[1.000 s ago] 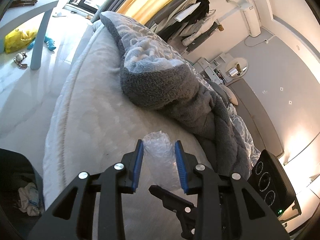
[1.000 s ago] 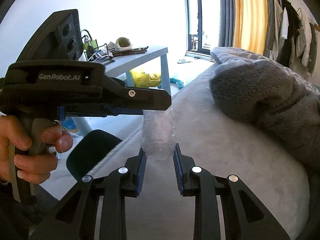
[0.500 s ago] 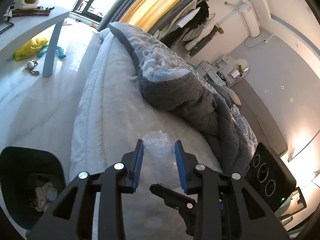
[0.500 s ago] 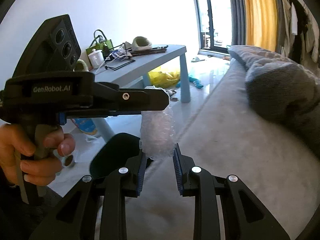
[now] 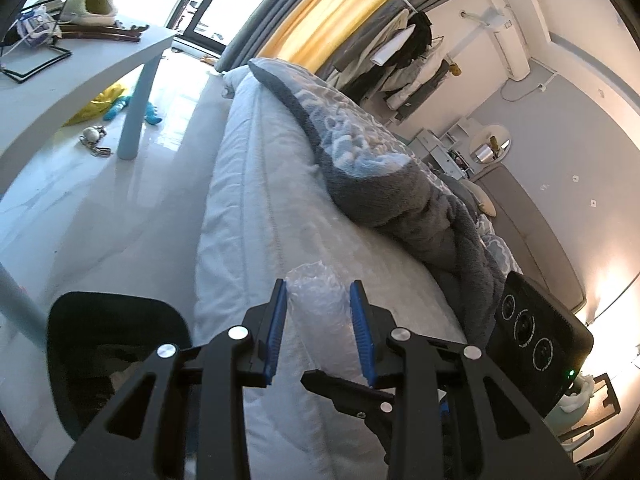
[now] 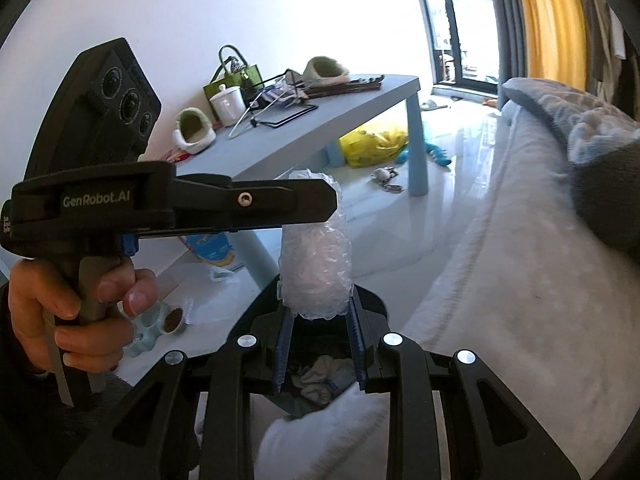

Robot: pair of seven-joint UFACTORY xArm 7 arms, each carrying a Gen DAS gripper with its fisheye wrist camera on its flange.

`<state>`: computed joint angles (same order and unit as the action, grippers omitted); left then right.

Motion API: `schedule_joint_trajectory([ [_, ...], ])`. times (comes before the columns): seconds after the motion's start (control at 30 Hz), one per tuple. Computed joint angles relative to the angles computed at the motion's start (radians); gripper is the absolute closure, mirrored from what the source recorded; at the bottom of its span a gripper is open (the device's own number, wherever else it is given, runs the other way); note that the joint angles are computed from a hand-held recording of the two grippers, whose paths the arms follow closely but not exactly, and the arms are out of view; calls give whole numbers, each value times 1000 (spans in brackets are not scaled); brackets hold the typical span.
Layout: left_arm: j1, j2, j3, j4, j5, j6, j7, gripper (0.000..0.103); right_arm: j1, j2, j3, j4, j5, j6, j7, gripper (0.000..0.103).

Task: Collect trash
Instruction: 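Carry the bubble wrap over the green bin with both tools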

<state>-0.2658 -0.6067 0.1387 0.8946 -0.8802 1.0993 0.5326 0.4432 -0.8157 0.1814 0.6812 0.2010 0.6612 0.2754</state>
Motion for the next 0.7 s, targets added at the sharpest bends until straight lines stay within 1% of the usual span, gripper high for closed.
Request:
schedule_joint_trajectory([
  [0.2,31,14,34,10,26,22,21,69,46,109,-24,30,68,-61,-7,77],
  [0.4,74,45,64,25,48,65,45,69,48,206,-6,77,69,-51,-5,77],
  [0.7,143,84,82,33,78,113,94,69,52,336,17,152,66,-47,-1,77],
])
